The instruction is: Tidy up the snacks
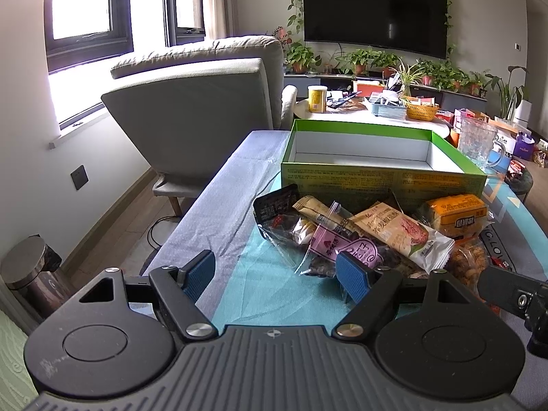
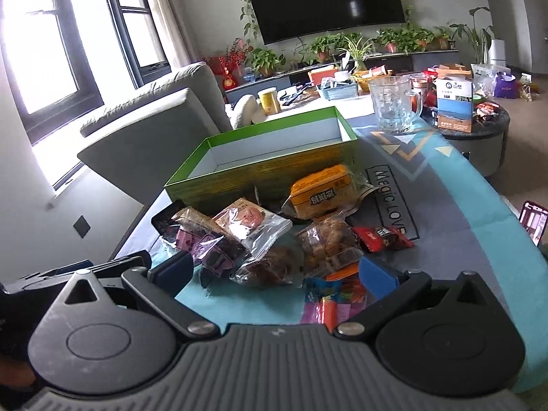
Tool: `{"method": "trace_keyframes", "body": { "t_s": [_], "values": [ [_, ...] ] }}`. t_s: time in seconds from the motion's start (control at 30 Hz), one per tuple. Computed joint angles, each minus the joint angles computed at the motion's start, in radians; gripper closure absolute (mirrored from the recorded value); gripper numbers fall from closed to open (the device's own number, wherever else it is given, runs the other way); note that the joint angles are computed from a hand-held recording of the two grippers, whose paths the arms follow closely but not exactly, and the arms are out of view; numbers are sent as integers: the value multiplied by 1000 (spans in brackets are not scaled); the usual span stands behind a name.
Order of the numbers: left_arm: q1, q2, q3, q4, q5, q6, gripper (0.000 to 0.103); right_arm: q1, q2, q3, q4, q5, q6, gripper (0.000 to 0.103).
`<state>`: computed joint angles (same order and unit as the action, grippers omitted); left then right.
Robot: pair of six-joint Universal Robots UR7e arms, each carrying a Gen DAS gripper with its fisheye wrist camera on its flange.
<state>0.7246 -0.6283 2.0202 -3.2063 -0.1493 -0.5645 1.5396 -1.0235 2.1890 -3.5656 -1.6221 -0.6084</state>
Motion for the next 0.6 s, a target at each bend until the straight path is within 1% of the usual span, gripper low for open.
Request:
{"method": "trace_keyframes", "body": {
  "t_s": [0.17, 0.23, 0.37, 0.43, 0.53, 0.6],
  "values": [
    [6, 24, -30, -73, -2, 84, 27, -10, -11, -8, 37, 33, 4, 59],
    [9, 41, -46, -131, -8, 144, 27, -12, -10, -11, 33, 37, 10, 59],
    [18, 82, -89, -279, -28, 301, 27, -15, -7, -24, 31, 25, 26, 59],
    [25, 95, -107, -323, -43, 356, 27, -19, -8, -31, 40, 22, 35, 59],
    [38, 95, -115, -312, -72, 367, 27, -25, -1, -42, 34, 9, 36, 59],
    [48, 91, -117, -283, -88, 349, 27, -28, 7, -48, 21, -3, 21, 59]
  ]
}}
